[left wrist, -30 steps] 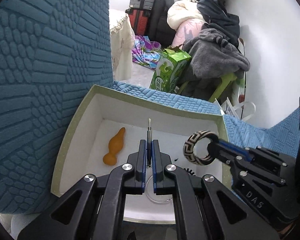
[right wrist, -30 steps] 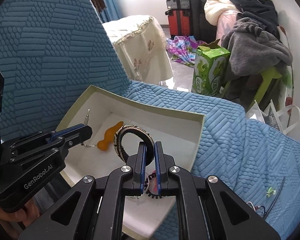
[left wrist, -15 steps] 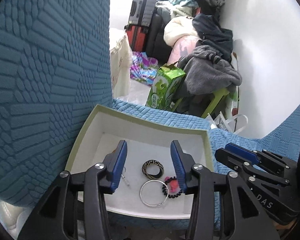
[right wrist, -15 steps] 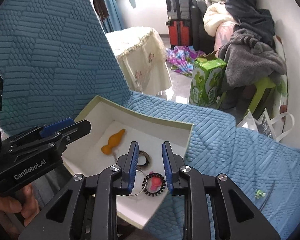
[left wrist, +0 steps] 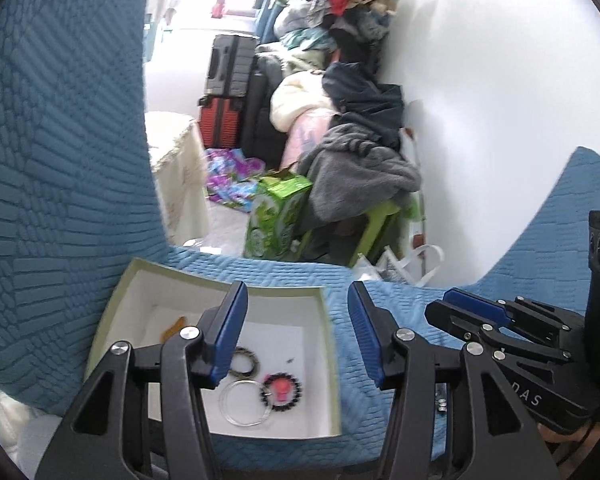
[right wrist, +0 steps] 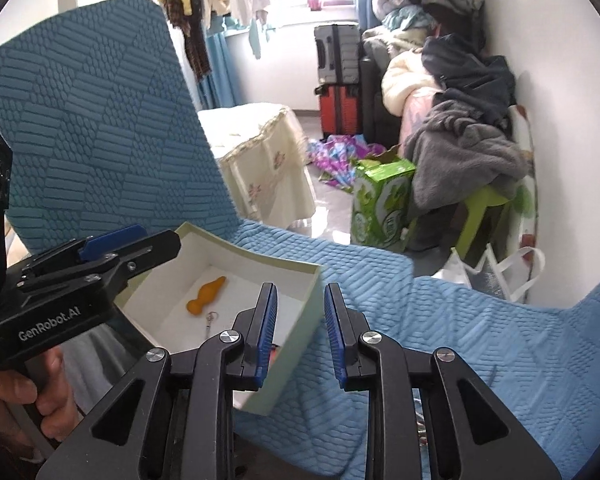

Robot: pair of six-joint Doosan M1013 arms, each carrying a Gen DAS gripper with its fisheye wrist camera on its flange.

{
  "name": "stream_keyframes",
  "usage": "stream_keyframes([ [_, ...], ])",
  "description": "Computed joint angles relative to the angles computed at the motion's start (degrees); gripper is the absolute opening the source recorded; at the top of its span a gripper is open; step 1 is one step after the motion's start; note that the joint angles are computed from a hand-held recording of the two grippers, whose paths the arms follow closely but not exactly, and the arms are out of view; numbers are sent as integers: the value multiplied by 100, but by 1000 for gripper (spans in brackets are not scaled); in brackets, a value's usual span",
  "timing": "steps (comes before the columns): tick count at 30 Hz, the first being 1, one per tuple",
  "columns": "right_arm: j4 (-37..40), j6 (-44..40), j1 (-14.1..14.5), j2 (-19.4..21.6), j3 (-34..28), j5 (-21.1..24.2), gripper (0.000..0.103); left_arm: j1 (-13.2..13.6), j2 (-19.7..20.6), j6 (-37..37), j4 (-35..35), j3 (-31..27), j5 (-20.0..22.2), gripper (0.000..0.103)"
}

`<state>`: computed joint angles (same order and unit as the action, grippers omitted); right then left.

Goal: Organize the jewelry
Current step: 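Move both tools back over the bead chains and green clip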

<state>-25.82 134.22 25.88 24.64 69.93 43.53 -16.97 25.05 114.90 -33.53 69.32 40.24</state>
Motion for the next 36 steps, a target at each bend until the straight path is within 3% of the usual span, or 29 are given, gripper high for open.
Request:
stream_keyframes([
  [7, -621, 668, -51, -357, 534, 26, 22, -139, 30, 391, -609, 42, 59, 53],
  [14, -1165, 1489, -154, -650, 1096, 126, 21, -288, 157, 856, -1239, -9, 505, 53],
  [17, -1378, 1719, -210, -673, 1320, 224, 21, -405, 259, 854, -1097, -103, 674, 53],
  [27, -382, 1405, -565, -633, 1969, -116, 21, -684, 700, 288, -500, -469, 1481, 53],
  [32, 677, 660, -811, -548, 2162, -359, 21, -802, 875, 269, -320, -566, 1607, 52],
  [36, 1323, 117, -929, -458, 2148, -493, 19, -902, 1079, 364, -202, -733, 1910, 44],
])
